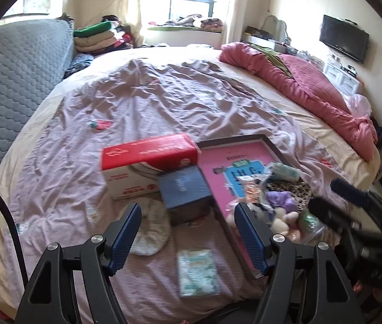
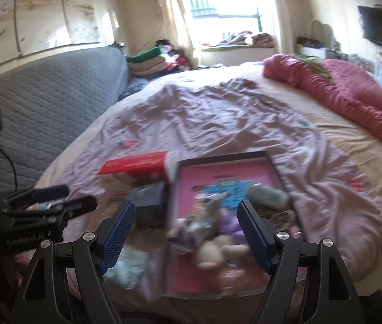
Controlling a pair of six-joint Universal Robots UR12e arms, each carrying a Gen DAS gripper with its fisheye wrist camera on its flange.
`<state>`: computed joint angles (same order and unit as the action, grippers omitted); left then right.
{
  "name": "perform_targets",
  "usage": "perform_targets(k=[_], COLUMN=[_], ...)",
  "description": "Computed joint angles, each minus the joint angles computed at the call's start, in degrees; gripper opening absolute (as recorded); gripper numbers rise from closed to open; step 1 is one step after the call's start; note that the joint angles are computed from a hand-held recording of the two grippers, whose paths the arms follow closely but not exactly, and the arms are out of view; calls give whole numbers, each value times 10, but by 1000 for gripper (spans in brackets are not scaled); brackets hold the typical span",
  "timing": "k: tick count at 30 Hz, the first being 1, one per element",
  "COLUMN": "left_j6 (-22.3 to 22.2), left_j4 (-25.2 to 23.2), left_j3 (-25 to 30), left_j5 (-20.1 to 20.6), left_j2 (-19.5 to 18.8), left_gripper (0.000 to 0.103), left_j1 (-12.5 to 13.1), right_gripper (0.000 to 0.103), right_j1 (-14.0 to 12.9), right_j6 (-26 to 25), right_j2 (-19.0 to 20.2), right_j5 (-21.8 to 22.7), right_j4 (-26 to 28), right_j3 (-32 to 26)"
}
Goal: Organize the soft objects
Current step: 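Move both open grippers back over the remaining items beside the tray, then grasp the cream floral scrunchie with the left gripper while the right gripper grasps another tissue pack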
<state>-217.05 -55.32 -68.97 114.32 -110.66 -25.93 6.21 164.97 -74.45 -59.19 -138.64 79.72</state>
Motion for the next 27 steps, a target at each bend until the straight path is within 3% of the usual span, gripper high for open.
perform_targets(k=[12, 27], left_j6=[-36, -70], left_j4=[-11, -11], left_j3=[-51, -107], left_j5=[12, -41], left_j2=[34, 49], left_gripper=[71, 71], left_j1=[20, 49], right_gripper=[79, 79], right_j1=[26, 64], right_j6=[-38, -95], right_j2=[-2, 11], right_j5=[15, -8], right_j4=[60, 145], right_j3=[6, 9])
